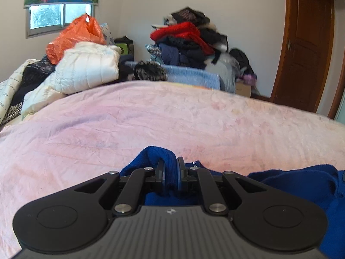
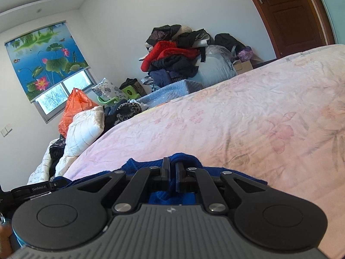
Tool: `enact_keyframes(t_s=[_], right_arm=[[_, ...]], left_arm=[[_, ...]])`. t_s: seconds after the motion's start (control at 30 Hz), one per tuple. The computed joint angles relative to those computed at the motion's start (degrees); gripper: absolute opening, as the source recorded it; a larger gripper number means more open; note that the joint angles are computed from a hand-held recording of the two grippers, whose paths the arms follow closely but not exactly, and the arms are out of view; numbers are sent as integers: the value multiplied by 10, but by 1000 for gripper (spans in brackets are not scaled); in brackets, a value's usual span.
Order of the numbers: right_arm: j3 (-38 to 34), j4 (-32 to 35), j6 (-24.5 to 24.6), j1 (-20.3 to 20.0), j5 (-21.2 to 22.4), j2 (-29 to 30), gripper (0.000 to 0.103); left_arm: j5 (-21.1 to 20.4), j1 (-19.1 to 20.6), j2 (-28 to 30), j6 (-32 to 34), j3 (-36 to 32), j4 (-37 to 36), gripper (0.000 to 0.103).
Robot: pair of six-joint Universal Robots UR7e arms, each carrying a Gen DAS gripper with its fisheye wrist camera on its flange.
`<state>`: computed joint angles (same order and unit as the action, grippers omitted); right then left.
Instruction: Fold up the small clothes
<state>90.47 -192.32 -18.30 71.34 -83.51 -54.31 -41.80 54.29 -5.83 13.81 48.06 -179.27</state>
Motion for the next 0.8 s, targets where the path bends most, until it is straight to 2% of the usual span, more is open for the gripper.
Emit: enact_keyframes(t_s=[0.17,0.37,0.4,0.47,0.5,0.53,0.57,0.6,0.67,0.7,0.77,0.8], right_arm=[[-47,34,17,-4,-22,32,10],[-79,61,33,-10,-33,54,10],[-83,68,40,-11,-33,56,10],[-93,87,56,-14,-30,59,11],[-97,92,66,-15,-32,61,14],[-100,97,78,-17,-34,62,15],[-103,104,90,-18,-35,63,20],[-106,107,99,-21,-31,64,22],[-108,106,107,-22,-34,66,28],[-108,103,109,-23,-34,66,37],[-105,87,113,-23,-27,65,43],[-102,75,113,-22,-28,65,50]], left_arm=[[-4,19,36,-55,-83,119,11],[-10,29,49,-82,-124,182,13],[-9,30,51,-89,-132,189,15],[-9,32,56,-110,-151,210,29],[-9,33,57,-116,-157,214,43],[-9,34,57,-118,-160,208,50],[-6,34,58,-116,-161,194,62],[-2,34,59,-109,-160,174,67],[4,31,53,-95,-149,144,68],[3,30,46,-94,-137,135,68],[-8,28,27,-89,-104,116,68],[-12,27,20,-81,-91,109,68]])
